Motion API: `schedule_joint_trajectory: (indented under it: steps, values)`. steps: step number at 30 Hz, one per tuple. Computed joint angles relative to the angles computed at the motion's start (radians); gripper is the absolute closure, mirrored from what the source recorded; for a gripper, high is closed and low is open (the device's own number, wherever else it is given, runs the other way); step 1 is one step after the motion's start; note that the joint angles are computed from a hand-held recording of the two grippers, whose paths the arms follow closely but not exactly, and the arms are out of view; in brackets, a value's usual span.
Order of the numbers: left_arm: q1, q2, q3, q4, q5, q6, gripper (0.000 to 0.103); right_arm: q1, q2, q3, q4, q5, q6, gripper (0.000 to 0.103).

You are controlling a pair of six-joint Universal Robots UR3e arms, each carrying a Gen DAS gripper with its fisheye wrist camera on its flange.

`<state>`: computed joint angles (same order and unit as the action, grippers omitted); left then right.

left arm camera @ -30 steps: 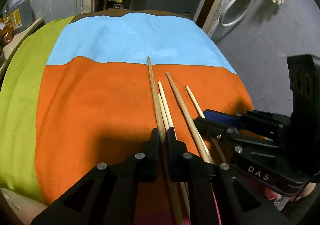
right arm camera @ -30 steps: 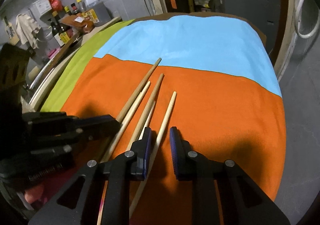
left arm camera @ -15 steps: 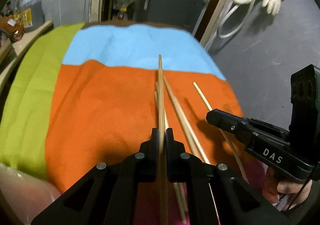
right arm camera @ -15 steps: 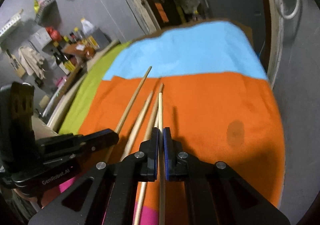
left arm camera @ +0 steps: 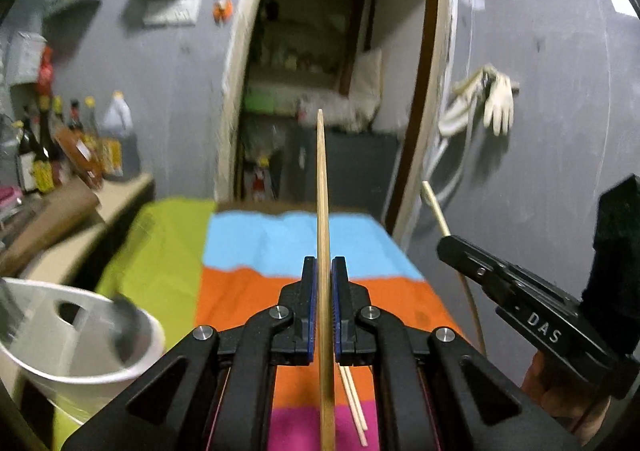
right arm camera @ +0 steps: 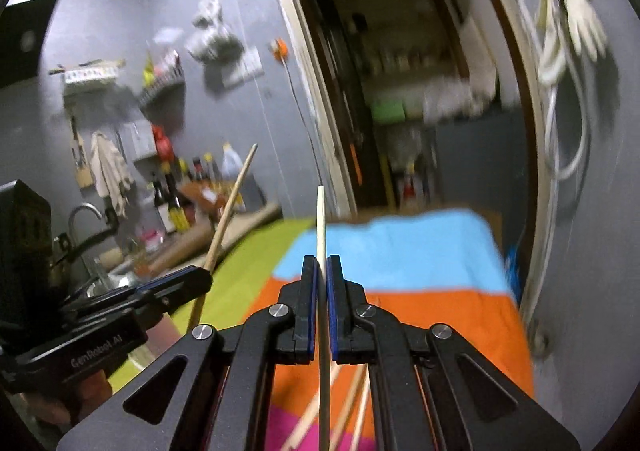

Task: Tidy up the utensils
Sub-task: 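Lift the chopsticks with both grippers and carry them over the caddy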

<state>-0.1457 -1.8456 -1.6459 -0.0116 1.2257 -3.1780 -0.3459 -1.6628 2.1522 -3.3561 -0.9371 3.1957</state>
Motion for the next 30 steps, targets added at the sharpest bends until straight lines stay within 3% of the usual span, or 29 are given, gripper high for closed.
schedule_joint_trajectory:
  steps: [5,13,16,23,30]
  values:
    - [0.063,0.093,-0.080,0.066,-0.036,-0.010,0.099,0.109,0.056,-0.066,-0.164,-0.062,0.072,0.100]
    - [0.315,0.273,-0.204,0.110,-0.207,-0.038,0.099,0.333,0.277,-0.331,-0.312,-0.162,0.195,0.100]
    - [0.439,0.311,-0.226,0.112,-0.313,-0.061,0.099,0.412,0.380,-0.459,-0.333,-0.194,0.241,0.100]
    - [0.658,0.317,-0.251,0.175,-0.455,-0.132,0.099,0.553,0.589,-0.723,-0.333,-0.280,0.311,0.100]
    - [0.759,0.236,-0.269,0.293,-0.484,-0.194,0.099,0.651,0.712,-0.844,-0.354,-0.428,0.280,0.100]
